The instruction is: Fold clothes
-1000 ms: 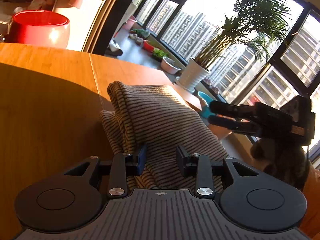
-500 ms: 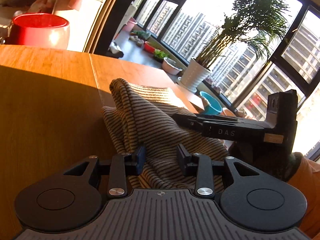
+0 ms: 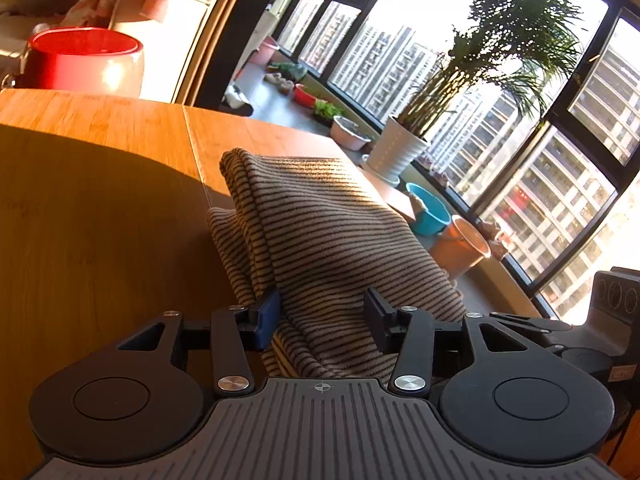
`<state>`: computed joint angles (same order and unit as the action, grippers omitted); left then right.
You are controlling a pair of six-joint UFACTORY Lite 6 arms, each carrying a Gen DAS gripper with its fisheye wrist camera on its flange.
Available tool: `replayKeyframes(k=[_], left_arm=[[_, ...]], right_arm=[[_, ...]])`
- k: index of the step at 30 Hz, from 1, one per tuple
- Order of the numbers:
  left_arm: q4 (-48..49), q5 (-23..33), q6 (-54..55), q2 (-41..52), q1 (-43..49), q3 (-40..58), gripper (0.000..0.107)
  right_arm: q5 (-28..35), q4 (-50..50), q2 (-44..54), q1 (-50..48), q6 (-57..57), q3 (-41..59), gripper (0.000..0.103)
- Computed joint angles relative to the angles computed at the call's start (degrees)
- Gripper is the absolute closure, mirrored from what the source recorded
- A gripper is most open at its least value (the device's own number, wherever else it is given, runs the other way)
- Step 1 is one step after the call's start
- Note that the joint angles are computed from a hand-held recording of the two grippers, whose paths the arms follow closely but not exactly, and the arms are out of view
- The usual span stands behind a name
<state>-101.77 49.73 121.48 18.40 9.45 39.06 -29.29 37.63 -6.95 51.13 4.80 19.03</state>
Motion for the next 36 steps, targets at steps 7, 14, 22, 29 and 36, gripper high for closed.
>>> replayKeyframes(k=[7,14,22,29,36], left_arm=[[-2.5,-1.5,-0.4,0.8,0.0,1.8,0.056],[-4.0,1.4,-2.3,-7.9,3.5,-0.5,0.058],[-1.7,-0.1,-11.4,2.8,-4.0,12.5,0.059],[-0.3,-0.2,-12.9,8.1,-3.6,15.6,0.062],[-0.7,-0.2,-12.5,6.6,-2.8,14.0,0.062]], right_arm=[[-3.8,-8.6,7.0,-5.0,3.0,4.3,0.029],[-7.1,-8.0,9.4,-4.3,3.5,4.0,0.028],[-5.9,-3.7,8.1,-3.5,-4.3,4.6,0.027],[-10.1,19.8,-0.2,6.0,-31.4,5.9,0.029],[-5.2,12.1,17.3,9.9,-31.5,19.3,0.035]])
